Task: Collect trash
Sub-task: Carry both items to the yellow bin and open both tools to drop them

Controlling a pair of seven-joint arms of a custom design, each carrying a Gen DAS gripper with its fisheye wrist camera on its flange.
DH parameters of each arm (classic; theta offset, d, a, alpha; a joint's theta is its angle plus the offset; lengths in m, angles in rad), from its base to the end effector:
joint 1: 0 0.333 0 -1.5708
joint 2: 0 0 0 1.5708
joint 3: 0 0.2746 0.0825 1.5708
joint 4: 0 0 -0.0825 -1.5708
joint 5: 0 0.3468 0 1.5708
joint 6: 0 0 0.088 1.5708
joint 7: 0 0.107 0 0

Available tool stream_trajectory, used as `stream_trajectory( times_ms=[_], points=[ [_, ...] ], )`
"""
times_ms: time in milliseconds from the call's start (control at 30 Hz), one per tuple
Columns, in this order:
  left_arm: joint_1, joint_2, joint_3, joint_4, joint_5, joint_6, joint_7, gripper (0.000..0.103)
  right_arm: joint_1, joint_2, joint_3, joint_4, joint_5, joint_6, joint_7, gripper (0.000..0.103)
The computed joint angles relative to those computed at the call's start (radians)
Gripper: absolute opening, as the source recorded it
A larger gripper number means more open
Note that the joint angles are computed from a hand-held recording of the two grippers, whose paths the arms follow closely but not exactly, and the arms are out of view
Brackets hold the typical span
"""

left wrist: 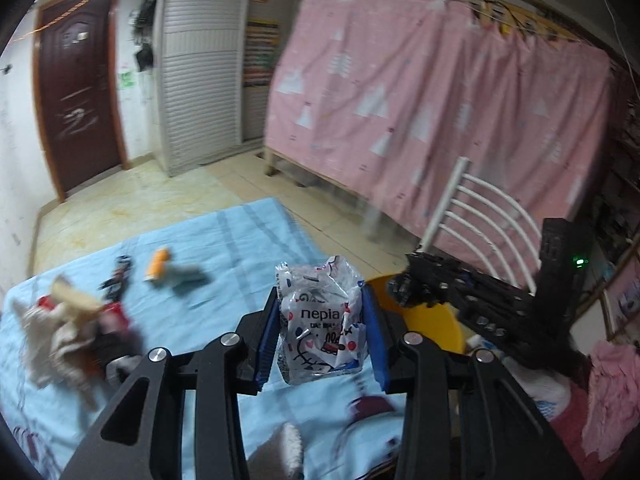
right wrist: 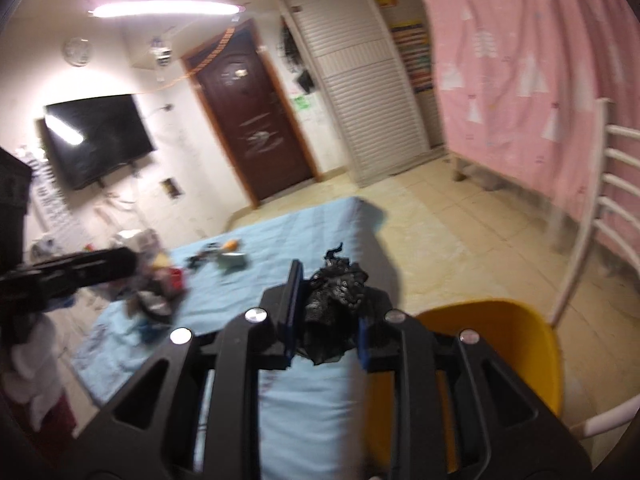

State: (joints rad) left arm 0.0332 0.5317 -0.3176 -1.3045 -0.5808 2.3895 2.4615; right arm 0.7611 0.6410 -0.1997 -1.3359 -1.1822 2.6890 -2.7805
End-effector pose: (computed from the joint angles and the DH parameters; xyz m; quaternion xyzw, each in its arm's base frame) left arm 0.6792 -0.1479 0.4873 -0.3565 0.8389 -0.4013 0.0903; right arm 0.5636 0.4326 0.4033 -0.4864 0.6984 -0.2746 0.4476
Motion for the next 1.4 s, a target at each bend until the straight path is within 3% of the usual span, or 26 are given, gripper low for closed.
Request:
stream_trajectory(
  times_ms=[167, 333, 367, 433, 467, 500, 600, 667, 800, 933, 1067, 1200, 1400],
  points=[
    [-0.051, 0.079, -0.006, 0.104, 0.047, -0.079, -0.045, 0.03, -0.009, -0.025, 0.016, -0.049, 0.041, -0.113, -0.048, 0.022],
    [-0.111, 0.158, -0.002, 0.211, 0.124, -0.109, -0.108, 0.03, -0.041, -0.05, 0.023, -0.114, 0.039, -0.089, -0.004, 0.023],
    [-0.119, 0.172, -0.004, 0.232, 0.135, -0.118, -0.117, 0.03, -0.051, -0.055, 0.024, -0.13, 0.039, -0.071, 0.014, 0.026],
    [-0.135, 0.207, -0.009, 0.289, 0.155, -0.148, -0.136, 0.03, -0.06, -0.067, 0.02, -0.16, 0.023, -0.038, 0.068, 0.051],
    [-0.147, 0.227, -0.01, 0.323, 0.167, -0.167, -0.148, 0.03, -0.062, -0.072, 0.019, -0.17, 0.018, -0.038, 0.087, 0.057],
    [-0.156, 0.244, -0.011, 0.352, 0.176, -0.183, -0.156, 0.03, -0.06, -0.081, 0.016, -0.185, 0.01, -0.047, 0.111, 0.061],
    [-0.182, 0.287, -0.018, 0.424, 0.195, -0.222, -0.174, 0.031, -0.058, -0.118, 0.017, -0.235, -0.038, -0.077, 0.19, 0.061],
    [-0.195, 0.304, -0.022, 0.454, 0.202, -0.236, -0.184, 0.035, -0.067, -0.143, 0.026, -0.266, -0.08, -0.081, 0.246, 0.061],
    [-0.213, 0.333, -0.026, 0.506, 0.208, -0.275, -0.209, 0.056, -0.073, -0.2, 0.048, -0.335, -0.153, -0.151, 0.366, 0.061],
    [-0.216, 0.309, -0.027, 0.464, 0.206, -0.252, -0.204, 0.065, -0.088, -0.266, 0.071, -0.424, -0.249, -0.188, 0.532, 0.065],
    [-0.191, 0.246, -0.031, 0.349, 0.186, -0.204, -0.18, 0.067, -0.121, -0.285, 0.114, -0.443, -0.298, -0.199, 0.58, 0.065],
    [-0.155, 0.184, -0.036, 0.246, 0.152, -0.159, -0.152, 0.067, -0.16, -0.24, 0.162, -0.371, -0.299, -0.18, 0.512, 0.066],
    [-0.103, 0.112, -0.03, 0.146, 0.107, -0.079, -0.104, 0.068, -0.148, -0.16, 0.164, -0.24, -0.227, -0.153, 0.351, 0.069]
  ],
)
